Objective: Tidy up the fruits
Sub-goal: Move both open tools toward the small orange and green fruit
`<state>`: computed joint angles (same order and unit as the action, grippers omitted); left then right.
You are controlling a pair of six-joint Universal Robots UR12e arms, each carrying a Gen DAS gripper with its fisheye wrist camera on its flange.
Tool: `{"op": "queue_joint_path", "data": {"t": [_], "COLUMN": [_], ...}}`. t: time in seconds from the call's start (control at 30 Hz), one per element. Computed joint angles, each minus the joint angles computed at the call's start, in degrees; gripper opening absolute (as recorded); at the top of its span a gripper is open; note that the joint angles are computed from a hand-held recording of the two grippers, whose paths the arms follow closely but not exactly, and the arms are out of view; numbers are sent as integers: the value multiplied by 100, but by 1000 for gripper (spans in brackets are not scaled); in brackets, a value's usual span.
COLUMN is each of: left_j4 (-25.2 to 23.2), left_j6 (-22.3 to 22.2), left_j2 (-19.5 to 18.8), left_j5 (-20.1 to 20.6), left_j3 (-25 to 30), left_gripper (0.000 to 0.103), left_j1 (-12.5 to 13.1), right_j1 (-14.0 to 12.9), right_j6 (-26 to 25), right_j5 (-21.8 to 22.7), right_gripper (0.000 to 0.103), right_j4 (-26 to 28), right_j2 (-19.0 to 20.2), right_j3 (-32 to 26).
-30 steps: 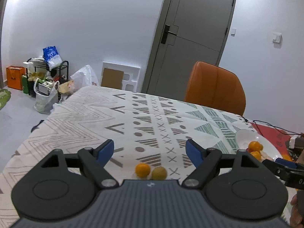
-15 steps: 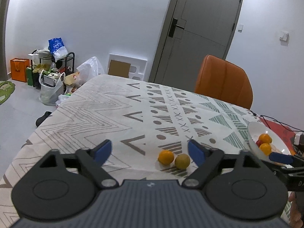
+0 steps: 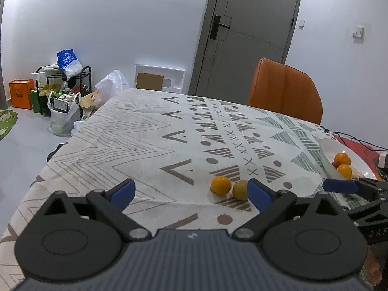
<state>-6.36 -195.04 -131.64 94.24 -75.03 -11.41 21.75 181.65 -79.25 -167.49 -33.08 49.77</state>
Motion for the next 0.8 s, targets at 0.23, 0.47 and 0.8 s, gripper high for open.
{"op": "queue_joint_path", "data": {"t": [0.23,0.47,0.8], "left_j4": [26,67,27], "left_j6": [-73,-106,-53], "left_j2": [7,-5,-61], "left_j5": [-9,-106,-297], "left_j3": [-49,-67,4], "left_gripper": [98,95,81], "left_j1": [46,90,120], "right_j1": [49,78,115], "right_j6": [-209,-282,-376], "right_j5": [69,145,248], "right_gripper": [103,75,52], "right_j4": [260,644,1099], "right_j2": [155,360,649], "right_j3": [-311,-742,-1337]}}
